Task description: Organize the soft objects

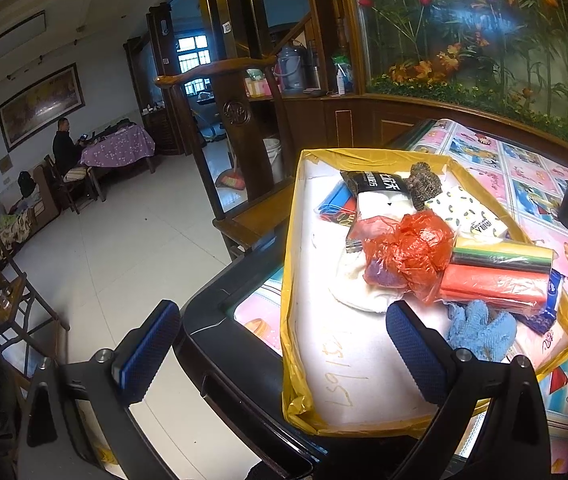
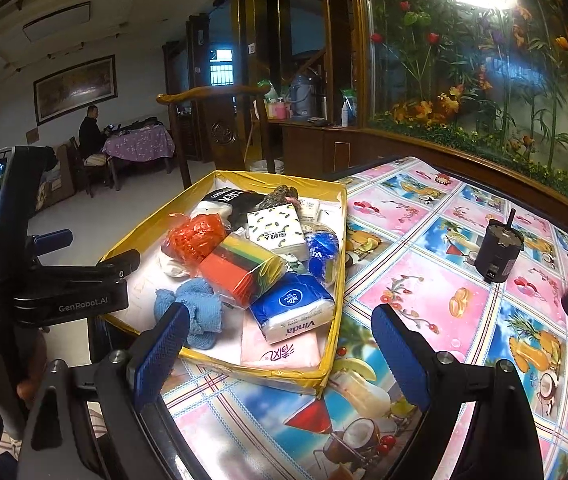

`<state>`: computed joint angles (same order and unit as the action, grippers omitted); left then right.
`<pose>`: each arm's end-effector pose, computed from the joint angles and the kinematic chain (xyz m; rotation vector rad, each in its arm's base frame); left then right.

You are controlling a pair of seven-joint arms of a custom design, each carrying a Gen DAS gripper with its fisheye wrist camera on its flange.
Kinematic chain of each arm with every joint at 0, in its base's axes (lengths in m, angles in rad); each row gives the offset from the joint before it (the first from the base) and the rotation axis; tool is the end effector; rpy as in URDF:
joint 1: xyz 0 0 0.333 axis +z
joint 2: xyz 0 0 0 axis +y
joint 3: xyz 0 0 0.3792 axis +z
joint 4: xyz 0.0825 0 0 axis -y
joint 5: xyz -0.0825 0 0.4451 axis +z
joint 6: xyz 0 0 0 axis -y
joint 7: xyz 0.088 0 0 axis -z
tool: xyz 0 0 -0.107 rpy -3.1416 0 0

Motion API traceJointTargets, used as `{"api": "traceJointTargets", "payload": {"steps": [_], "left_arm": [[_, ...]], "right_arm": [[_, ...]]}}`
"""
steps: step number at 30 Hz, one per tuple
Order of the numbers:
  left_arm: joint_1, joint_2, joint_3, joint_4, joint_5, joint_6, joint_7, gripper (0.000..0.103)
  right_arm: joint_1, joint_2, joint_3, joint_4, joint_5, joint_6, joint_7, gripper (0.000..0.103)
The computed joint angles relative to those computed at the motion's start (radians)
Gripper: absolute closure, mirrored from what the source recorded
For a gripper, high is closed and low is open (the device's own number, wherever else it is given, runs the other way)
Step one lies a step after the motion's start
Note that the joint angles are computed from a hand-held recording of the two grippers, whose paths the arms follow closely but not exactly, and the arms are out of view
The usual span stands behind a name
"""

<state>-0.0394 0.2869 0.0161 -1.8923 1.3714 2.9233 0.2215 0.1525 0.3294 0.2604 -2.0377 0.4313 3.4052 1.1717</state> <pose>0.7056 -0.0788 0.4260 -1.6606 1.5599 -0.6228 0.6658 0.2216 0.4219 -1.7558 1.3326 -0.6956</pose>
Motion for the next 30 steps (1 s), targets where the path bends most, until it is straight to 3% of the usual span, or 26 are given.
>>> {"api": "traceJointTargets", "payload": {"steps": [30], "left_arm": [[-0.005, 0.017, 0.009, 0.005, -0.062, 0.005, 0.067, 0.000]], "right_arm": [[0.007, 0.001, -0.004, -0.001, -0.002, 0.004, -0.003, 0.008]]}}
